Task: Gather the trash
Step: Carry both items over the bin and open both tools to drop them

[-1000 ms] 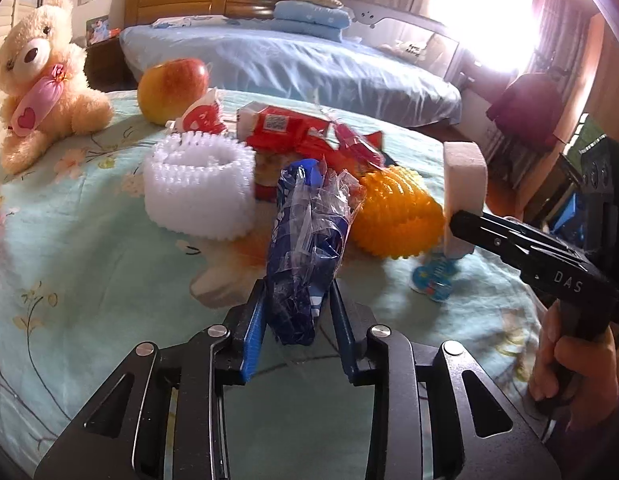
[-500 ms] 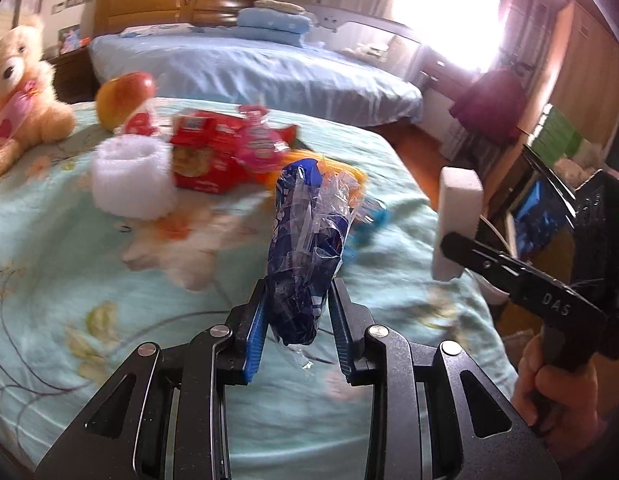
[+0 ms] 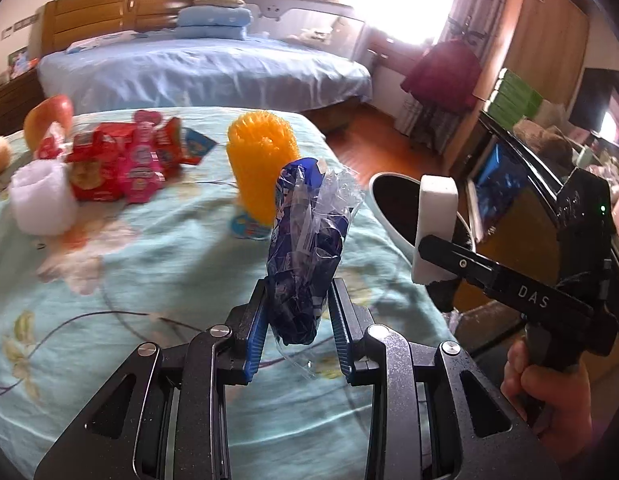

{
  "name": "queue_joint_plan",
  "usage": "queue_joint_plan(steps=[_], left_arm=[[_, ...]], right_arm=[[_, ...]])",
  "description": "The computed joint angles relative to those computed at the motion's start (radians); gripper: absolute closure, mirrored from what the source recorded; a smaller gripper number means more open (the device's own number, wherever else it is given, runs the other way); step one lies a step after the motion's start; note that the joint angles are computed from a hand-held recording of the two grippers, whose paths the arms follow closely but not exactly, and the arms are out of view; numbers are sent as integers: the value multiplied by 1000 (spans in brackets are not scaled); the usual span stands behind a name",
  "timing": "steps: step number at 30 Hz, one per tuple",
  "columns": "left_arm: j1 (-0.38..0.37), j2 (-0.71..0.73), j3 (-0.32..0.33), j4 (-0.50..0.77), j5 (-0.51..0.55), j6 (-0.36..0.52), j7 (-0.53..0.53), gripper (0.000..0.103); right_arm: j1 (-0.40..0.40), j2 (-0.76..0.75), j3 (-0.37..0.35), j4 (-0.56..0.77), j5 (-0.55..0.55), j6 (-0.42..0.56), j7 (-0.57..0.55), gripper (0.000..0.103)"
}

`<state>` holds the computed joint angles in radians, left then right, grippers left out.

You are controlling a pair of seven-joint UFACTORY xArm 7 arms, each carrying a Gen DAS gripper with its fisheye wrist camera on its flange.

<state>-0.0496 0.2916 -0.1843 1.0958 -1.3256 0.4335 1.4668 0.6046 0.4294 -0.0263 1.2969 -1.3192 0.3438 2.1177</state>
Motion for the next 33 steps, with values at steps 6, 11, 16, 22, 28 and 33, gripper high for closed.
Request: queue_joint_plan(steps=[6, 11, 16, 22, 28, 33], left_arm=[[-25, -3, -14, -8, 25, -5, -15, 75], [-48, 12, -28, 4, 52, -19, -35, 75], [-63, 19, -48, 11, 69, -32, -37, 75], [-86, 42, -70, 39, 112, -49, -77, 75], [-102, 82, -96, 94, 177, -73, -135, 75], [-113, 125, -114, 147, 270, -91, -229, 75]], right_arm=[[-13, -45, 7, -65, -45, 16, 76, 52], [-40, -75, 26, -107, -77, 33, 125, 52], [-68, -104, 49, -141, -97, 59, 158, 52], [-108, -136, 67, -185, -99, 72, 173, 52], [-147, -161, 73, -220, -94, 72, 179, 52], [-178, -161, 70, -223, -68, 61, 140, 51]])
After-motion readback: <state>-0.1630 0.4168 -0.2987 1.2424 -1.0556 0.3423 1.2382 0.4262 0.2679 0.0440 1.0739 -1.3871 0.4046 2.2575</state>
